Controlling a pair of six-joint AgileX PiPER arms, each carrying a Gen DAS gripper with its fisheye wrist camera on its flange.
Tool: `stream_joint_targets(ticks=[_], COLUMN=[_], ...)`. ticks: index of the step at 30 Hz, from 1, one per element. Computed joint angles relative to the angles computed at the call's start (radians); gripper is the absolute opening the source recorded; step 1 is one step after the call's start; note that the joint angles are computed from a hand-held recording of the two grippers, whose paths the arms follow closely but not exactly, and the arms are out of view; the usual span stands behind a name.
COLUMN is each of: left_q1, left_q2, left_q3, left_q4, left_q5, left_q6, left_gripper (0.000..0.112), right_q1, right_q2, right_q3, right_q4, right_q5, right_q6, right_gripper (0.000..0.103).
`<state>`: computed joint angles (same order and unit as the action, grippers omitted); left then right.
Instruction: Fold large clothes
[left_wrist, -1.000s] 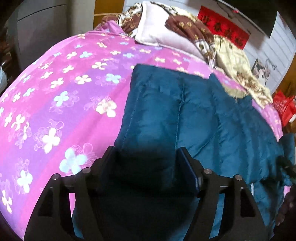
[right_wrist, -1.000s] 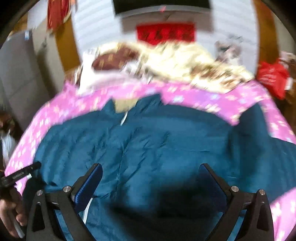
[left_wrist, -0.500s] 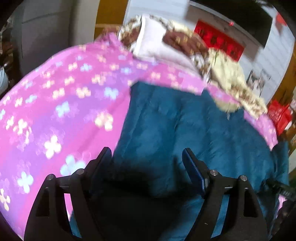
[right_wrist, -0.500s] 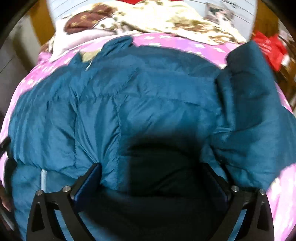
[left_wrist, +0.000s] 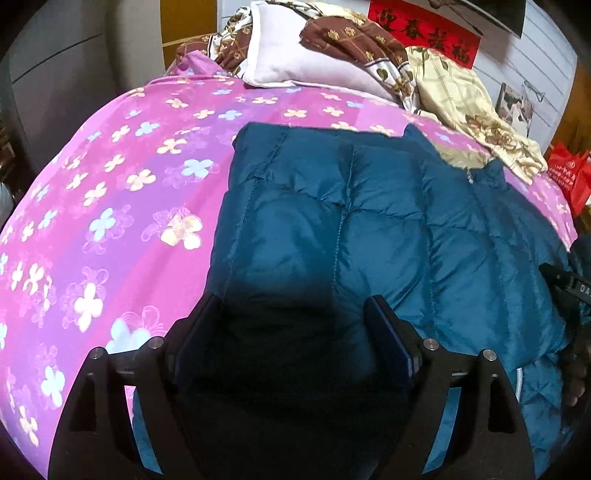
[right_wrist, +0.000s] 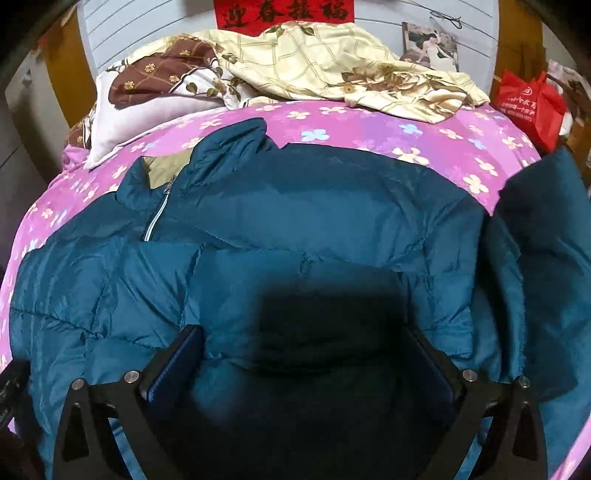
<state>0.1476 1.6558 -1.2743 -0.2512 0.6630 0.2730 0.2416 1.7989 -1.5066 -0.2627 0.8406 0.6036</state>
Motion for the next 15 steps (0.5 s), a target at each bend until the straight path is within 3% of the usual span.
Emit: stream_joint_targets(ticks=[3, 6, 8, 10, 15], left_q1=[0.025, 0.003, -0.042, -0.050, 0.002], left_q2=[-0.063, -0.083, -0.050, -0.072, -0.150], left_q3=[0.050, 0.092, 0.092, 0.113, 0.142], left_q4=[-0.082, -0.083, 0.039, 0.054, -0.115], left_q5=[-0.025, -0.058, -0.056, -0.077, -0.040], left_q6=[0.060, 0.088, 0.000, -0.017, 0.129], left_gripper=[0.082, 0.082, 0.082, 0.082, 0.082], right_q1=[0.067, 0.102, 0.070, 0.039, -0.020], right_q2=[-0.141, -0.246, -0.181, -0.150, -0.472], right_q3=[0.109, 0.228, 0.193, 0.201, 0.400], right_q4=[-0.123, -0.119, 0.042, 0.115, -0.014], right_q5=[-0.064, -0.142, -0.054, 0.015, -0.086], right_q6=[0.121, 0.131, -0.004, -0.066, 0.002], right_gripper=[0.102, 0.103, 0.103, 0.103, 0.098])
